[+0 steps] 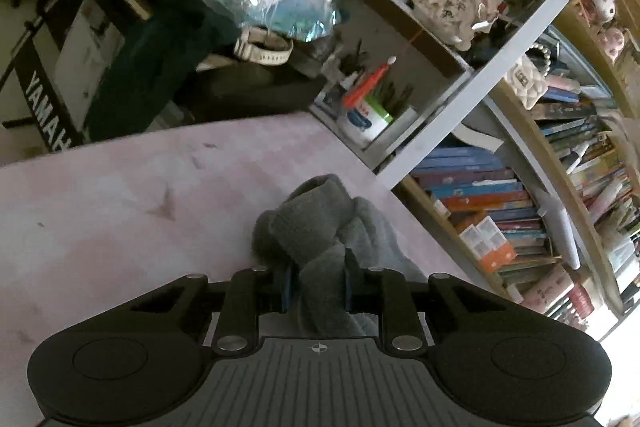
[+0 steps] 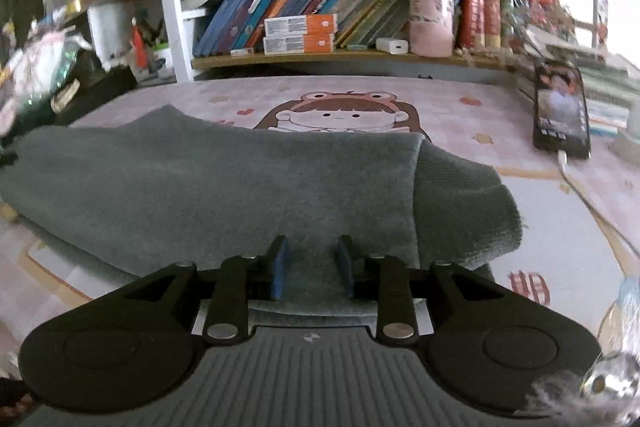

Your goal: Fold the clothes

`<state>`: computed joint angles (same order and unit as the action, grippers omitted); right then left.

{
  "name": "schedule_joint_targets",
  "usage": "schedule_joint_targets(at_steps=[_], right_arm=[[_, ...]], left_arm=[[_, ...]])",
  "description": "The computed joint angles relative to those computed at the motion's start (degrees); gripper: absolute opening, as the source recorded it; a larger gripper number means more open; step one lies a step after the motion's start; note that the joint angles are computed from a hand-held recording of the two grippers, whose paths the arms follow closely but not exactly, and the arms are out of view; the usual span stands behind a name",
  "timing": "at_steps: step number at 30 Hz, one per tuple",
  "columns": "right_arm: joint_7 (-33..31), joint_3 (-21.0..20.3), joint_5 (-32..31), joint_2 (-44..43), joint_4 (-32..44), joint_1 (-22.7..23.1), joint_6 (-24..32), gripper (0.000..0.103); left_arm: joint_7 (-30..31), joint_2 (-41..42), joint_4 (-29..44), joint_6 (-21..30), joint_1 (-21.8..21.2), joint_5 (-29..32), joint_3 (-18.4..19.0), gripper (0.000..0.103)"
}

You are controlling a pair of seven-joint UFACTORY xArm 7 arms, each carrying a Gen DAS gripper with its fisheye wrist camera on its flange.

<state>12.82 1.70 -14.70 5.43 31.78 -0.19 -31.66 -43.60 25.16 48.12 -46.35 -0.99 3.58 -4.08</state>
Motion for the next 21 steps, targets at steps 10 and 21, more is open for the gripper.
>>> schedule_joint_targets(at_steps=[10, 21], right_arm=[[-1.88, 0.29, 2.32, 1.56, -0.11, 0.86, -2.89, 0.03], [-1.48, 0.35, 1.05, 2.0, -0.32, 0.34, -4.11, 0.033]], left_arm=[[1.45, -3.64, -1.93, 5.94, 1.87, 6.76, -0.61, 0.05], [5.74, -2.01, -0.23, 5.8, -0.11, 1.93, -1.27, 0.023]])
